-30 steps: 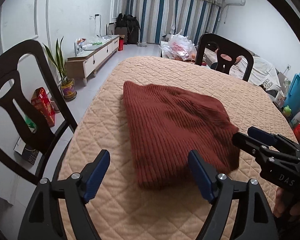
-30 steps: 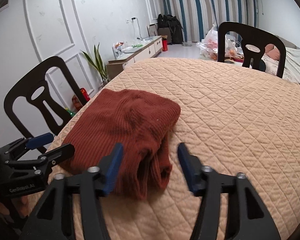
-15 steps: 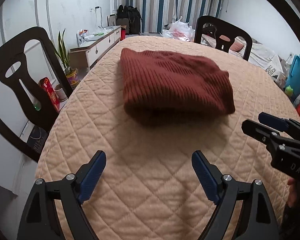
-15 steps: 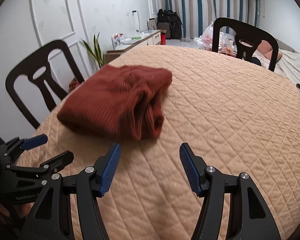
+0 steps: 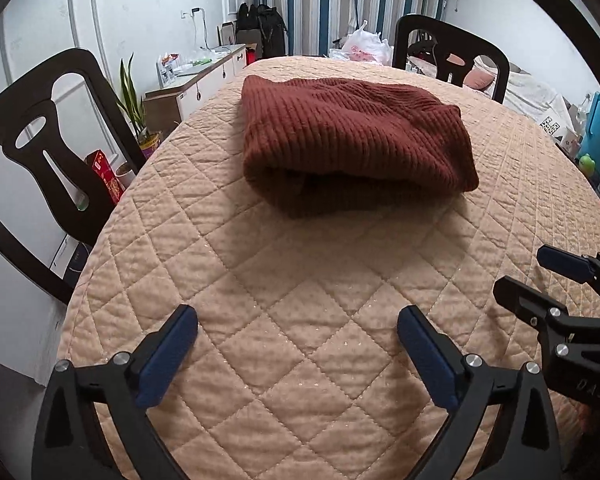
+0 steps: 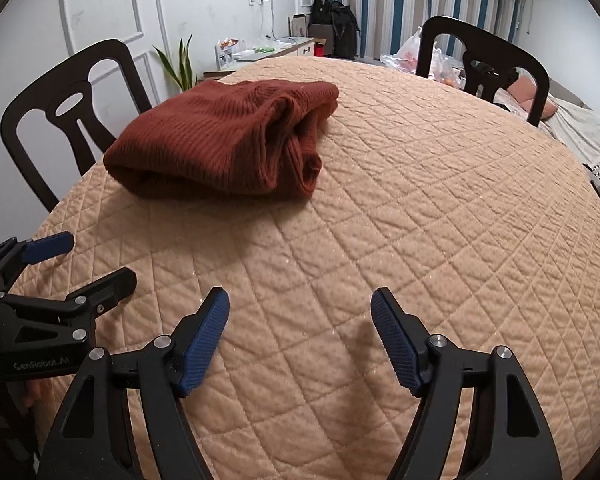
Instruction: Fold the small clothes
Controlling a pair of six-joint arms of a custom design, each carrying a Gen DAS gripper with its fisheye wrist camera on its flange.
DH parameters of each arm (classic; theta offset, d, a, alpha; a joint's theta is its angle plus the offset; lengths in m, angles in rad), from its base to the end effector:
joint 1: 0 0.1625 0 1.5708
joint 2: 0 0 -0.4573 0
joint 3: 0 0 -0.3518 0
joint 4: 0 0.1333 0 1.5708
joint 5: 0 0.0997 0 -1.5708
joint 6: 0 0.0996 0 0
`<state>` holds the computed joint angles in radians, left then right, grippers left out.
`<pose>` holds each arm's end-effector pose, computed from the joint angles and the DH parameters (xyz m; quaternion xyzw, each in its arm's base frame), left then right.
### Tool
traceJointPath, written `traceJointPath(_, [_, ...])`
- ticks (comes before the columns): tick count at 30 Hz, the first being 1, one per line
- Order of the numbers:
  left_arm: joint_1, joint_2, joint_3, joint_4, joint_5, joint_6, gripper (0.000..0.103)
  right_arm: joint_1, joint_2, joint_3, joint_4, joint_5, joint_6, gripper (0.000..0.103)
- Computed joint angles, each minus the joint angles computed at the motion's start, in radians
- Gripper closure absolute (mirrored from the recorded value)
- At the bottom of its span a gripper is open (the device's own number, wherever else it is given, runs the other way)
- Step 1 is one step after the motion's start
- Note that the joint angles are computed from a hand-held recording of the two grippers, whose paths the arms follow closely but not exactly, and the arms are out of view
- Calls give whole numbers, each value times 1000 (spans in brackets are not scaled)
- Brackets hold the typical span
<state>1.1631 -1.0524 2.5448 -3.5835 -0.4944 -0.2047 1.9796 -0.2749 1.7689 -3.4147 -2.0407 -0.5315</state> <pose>0.0585 -0.4219 0.2176 -0.0471 0.8388 -0.3599 0.4057 0.3159 -0.5074 -0.1134 0.3977 -0.8721 0.1549 0.2392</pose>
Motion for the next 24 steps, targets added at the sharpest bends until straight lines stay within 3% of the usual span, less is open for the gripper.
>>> traceJointPath(24, [-2,15,-6,9,17,-11,0,-1,12,23,-67,-29,-3,28])
